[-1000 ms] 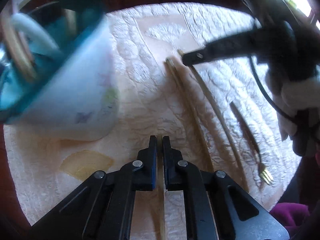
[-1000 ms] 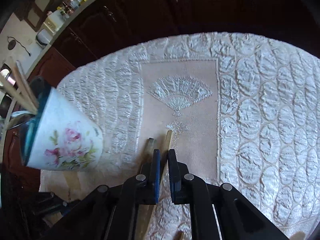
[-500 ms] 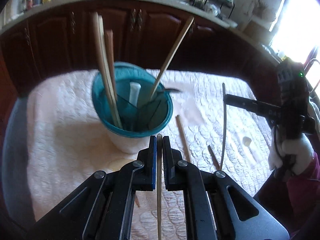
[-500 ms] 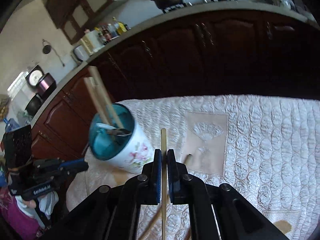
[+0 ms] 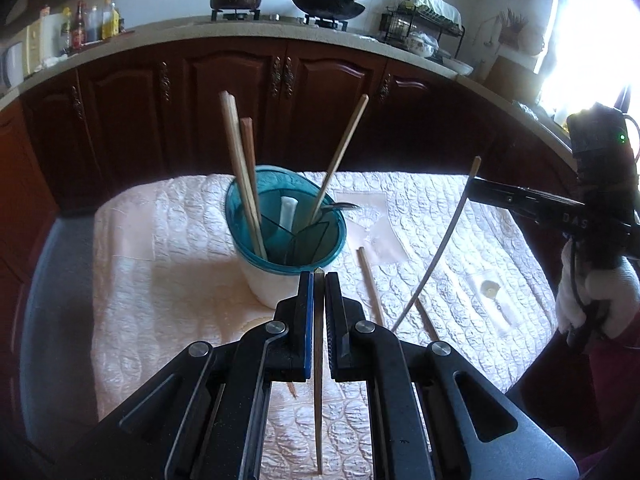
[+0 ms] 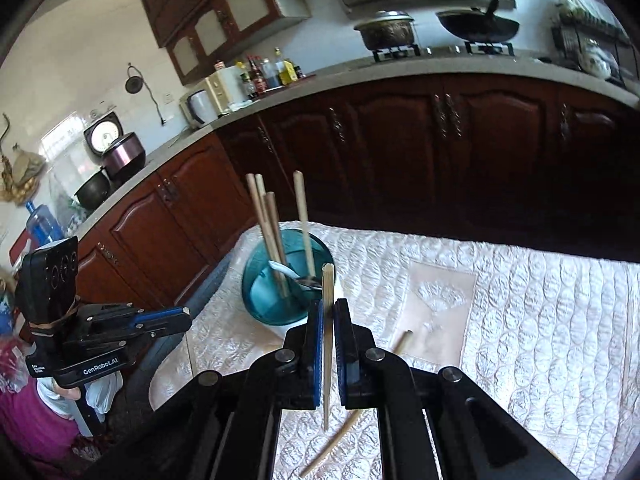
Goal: Organize utensils
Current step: 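Lift both chopsticks upright and lower them into the holder with both tools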
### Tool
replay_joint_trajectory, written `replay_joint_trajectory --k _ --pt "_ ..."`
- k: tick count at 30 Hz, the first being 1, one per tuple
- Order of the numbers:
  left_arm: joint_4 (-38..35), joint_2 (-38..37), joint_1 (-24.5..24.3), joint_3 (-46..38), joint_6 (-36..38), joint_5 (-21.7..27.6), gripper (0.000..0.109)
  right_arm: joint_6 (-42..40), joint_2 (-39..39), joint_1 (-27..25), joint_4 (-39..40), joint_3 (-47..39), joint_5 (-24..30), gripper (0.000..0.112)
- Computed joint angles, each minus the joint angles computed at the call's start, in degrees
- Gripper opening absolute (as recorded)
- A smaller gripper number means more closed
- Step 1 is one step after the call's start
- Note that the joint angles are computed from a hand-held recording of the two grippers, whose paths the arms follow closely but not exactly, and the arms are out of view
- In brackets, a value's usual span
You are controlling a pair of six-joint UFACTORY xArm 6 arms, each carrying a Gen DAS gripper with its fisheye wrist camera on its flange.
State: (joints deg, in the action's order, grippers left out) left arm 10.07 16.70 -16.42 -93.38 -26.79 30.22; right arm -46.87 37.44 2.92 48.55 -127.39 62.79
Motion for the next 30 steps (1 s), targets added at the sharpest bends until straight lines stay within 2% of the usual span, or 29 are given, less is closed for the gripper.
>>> replay_joint_trajectory --k 11,20,30 --pt "6.32 -4.71 1.09 3.63 -5.75 -0.77 0.004 -3.42 -4.10 0.67 1.83 2.76 0.17 0.005" --pt "6.01 -7.23 2.77 3.63 -6.35 -1.30 0.004 -4.09 -5.07 1.15 3.04 1.32 1.27 0.005" --pt "5.19 -6.53 4.29 -1.43 -5.18 -0.79 0.004 -2.83 -2.78 2.06 3.80 -4.87 2.59 0.005"
